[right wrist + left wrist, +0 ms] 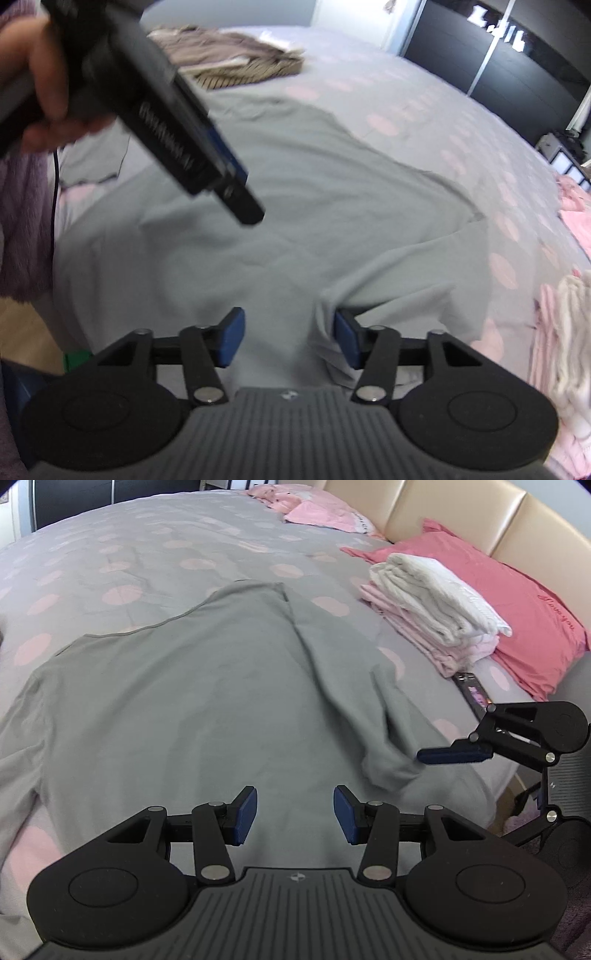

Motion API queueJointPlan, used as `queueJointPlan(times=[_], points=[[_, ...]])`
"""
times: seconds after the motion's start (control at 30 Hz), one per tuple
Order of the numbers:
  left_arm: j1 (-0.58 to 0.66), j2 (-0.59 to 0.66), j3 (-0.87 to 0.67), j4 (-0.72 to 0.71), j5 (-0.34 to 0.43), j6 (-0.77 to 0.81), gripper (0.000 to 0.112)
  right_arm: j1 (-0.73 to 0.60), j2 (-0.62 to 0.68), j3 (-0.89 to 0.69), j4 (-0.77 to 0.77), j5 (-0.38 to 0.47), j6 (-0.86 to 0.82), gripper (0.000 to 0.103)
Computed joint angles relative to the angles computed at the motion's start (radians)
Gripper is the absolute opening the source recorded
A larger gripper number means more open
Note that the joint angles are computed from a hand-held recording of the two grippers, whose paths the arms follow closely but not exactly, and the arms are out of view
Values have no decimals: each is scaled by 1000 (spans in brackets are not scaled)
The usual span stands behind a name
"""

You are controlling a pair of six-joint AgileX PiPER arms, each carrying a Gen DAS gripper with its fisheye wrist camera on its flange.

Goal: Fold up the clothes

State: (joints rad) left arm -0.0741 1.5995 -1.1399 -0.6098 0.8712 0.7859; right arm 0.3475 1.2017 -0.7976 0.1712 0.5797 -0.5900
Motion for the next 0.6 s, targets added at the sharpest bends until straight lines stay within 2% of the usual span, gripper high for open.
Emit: queueJointPlan(times=[0.07, 0.17, 0.37, 0.43, 0.53, 0.6], points=[[-13, -3, 3, -15, -8, 0, 44, -5, -42, 23, -13, -7, 3, 73], [-35, 7, -9, -24, -13, -12, 44, -14, -79, 37, -58, 1, -2, 73], [-88, 68, -84, 25, -4, -104, 44, -162, -30, 3, -14, 6, -80, 71], [-105, 86, -101, 35, -7, -124, 44, -213, 4, -8, 5, -19, -89, 67], [-130, 123, -135, 56, -4, -159, 44, -284, 63, -31, 39, -53, -101, 51], [-140, 151, -158, 55, 6, -173, 44, -344, 105, -51, 147, -50, -180, 50]])
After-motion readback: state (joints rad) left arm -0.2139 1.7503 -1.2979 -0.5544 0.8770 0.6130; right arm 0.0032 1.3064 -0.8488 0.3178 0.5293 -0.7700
